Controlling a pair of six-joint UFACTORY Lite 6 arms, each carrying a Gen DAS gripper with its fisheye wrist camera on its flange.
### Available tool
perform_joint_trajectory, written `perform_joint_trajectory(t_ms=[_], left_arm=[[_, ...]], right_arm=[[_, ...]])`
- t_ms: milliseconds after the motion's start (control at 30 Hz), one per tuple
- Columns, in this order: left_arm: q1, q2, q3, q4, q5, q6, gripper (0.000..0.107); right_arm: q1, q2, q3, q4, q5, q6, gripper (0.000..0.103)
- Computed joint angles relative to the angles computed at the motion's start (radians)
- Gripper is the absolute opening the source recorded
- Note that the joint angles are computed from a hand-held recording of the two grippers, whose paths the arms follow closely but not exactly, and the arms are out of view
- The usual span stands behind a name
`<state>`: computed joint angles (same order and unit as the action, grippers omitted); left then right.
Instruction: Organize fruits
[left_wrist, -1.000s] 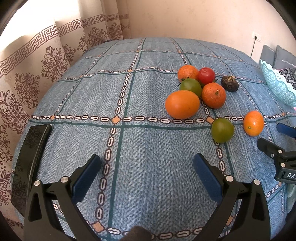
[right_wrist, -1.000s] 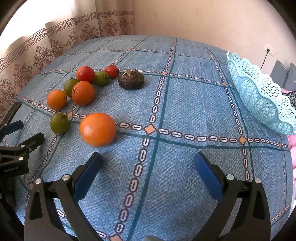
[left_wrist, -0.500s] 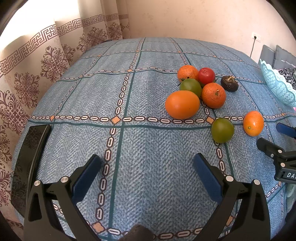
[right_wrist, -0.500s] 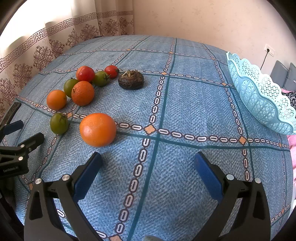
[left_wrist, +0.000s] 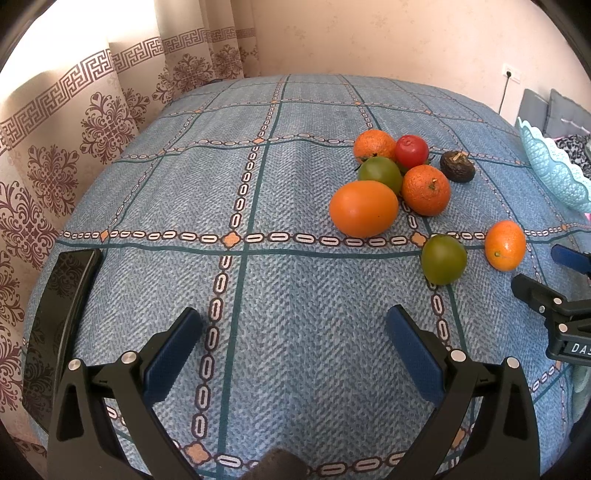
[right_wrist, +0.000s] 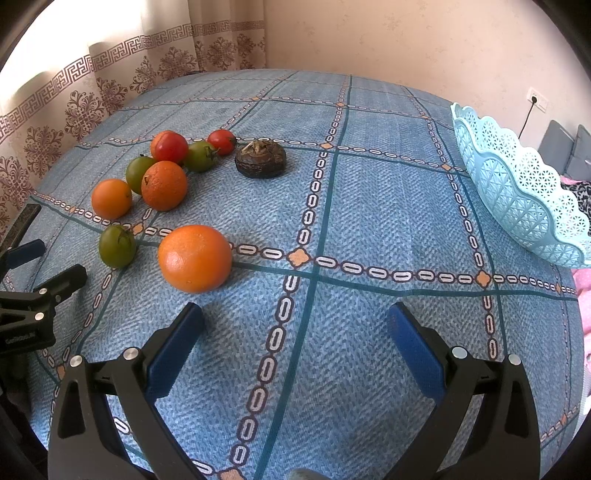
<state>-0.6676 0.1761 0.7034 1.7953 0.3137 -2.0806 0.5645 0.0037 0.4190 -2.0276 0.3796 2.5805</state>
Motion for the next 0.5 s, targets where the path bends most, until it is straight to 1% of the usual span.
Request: perform_joint_trajectory(t_ms=[100, 267, 500], left_arm=[[-0.028, -0.007, -0.002, -0.055, 0.052, 0.04, 0.098], [-0.074, -0.048, -0.018, -0.042, 0.068, 0.023, 0.098], [-0.17, -0.089, -0.025, -0.083, 0.142, 0.045, 0.098]], right_arm=[[0.027, -0.007, 0.0, 0.091, 0.022, -0.074, 0.101], [0.116, -0.027, -0.008, 0.288, 0.112, -0.197, 0.101], [0.207, -0.151, -0.085, 0.382, 0.239, -0.201, 0.101]])
